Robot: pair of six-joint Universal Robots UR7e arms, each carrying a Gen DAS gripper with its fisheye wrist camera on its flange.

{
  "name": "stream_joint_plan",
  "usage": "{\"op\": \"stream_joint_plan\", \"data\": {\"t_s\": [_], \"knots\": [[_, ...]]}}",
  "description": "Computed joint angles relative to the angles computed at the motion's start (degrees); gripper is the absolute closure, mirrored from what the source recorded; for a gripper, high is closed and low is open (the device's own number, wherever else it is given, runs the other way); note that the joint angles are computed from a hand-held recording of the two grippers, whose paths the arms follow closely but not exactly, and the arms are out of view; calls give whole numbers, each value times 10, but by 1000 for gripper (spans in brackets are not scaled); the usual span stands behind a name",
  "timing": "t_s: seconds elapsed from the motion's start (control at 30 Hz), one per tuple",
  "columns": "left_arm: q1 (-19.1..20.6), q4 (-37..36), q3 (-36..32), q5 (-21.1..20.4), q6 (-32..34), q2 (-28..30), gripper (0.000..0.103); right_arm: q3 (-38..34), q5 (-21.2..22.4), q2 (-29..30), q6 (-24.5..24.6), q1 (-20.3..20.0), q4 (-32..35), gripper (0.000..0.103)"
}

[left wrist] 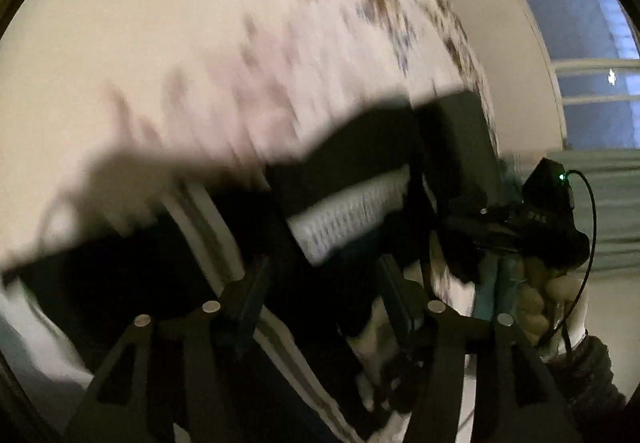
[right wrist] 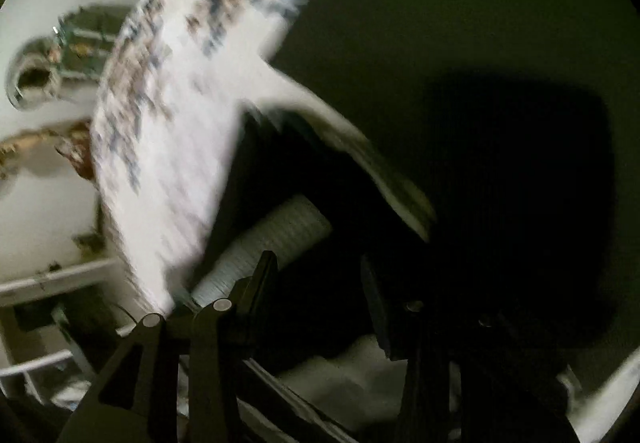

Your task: Fold small clothes

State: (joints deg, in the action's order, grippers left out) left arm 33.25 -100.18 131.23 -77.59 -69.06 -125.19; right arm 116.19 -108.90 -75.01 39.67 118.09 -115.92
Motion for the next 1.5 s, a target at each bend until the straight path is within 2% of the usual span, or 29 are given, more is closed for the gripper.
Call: {"op": "stream_joint_plan", "data": {"t_s": [0.07, 0.17, 0.2, 0.23, 0.27, 0.33, 0.37, 0.47, 0.57, 0.67, 0.73, 0.77, 0.8, 0.87, 0.93, 1.07, 1.17, 1.2, 1.23, 1.27, 1.37, 1.5], "knots": [[1, -42, 32, -38, -4, 13, 51, 27, -12, -24, 20, -1, 26, 57], [-11, -75, 58, -42, -6, 38, 53, 66, -10, -58, 33, -10, 21, 57], [-19, -72, 58, -31, -3, 50, 58, 75, -8, -64, 30, -13, 15, 57], [-25, -75, 59, -22, 3, 56, 70, 87, -1, -70, 23, -17, 4, 57], [-28, -71, 56, -17, 14, 67, 97, 96, 0, -72, 18, -18, -4, 60], [-28, -62, 53, -11, 26, 80, 97, 109, -9, -71, 8, -13, -14, 93], [-30, -60, 53, -8, 28, 79, 97, 115, -12, -71, 8, -12, -24, 100], [-34, -51, 50, -4, 40, 80, 97, 122, -50, -78, 31, -2, -40, 101], [-30, -49, 45, -6, 47, 85, 97, 125, -46, -82, 25, -12, -49, 101], [-21, -36, 30, -26, 35, 89, 92, 126, -4, -95, 27, -25, -42, 100], [-37, -17, 20, -31, 9, 81, 86, 127, 6, -127, 32, -27, -23, 94], [-49, -18, 21, -37, -6, 73, 77, 128, 6, -142, 39, -23, -13, 83], [-59, -20, 24, -43, -20, 67, 60, 132, 1, -160, 47, -18, -2, 67], [-76, -60, 47, -65, -50, 57, 48, 143, 5, -191, 49, -17, 14, 60], [-78, -124, 81, -100, -64, 73, 48, 154, 10, -212, 55, -22, 43, 60], [-95, -210, 116, -102, -69, 131, 52, 184, 21, -225, 44, -28, 44, 60], [-107, -189, 107, -77, -54, 158, 94, 208, 25, -222, 32, -30, 15, 60], [-108, -176, 105, -72, -51, 159, 94, 211, 19, -217, 25, -28, 6, 65], [-108, -176, 107, -72, -51, 154, 95, 216, 3, -214, 24, -20, -8, 78], [-111, -169, 107, -69, -50, 148, 95, 218, -6, -214, 34, -18, -13, 100], [-118, -157, 103, -68, -33, 144, 96, 227, -25, -231, 49, -20, -28, 100], [-102, -157, 94, -84, -12, 154, 93, 226, 1, -228, 51, -31, -16, 100]]}}
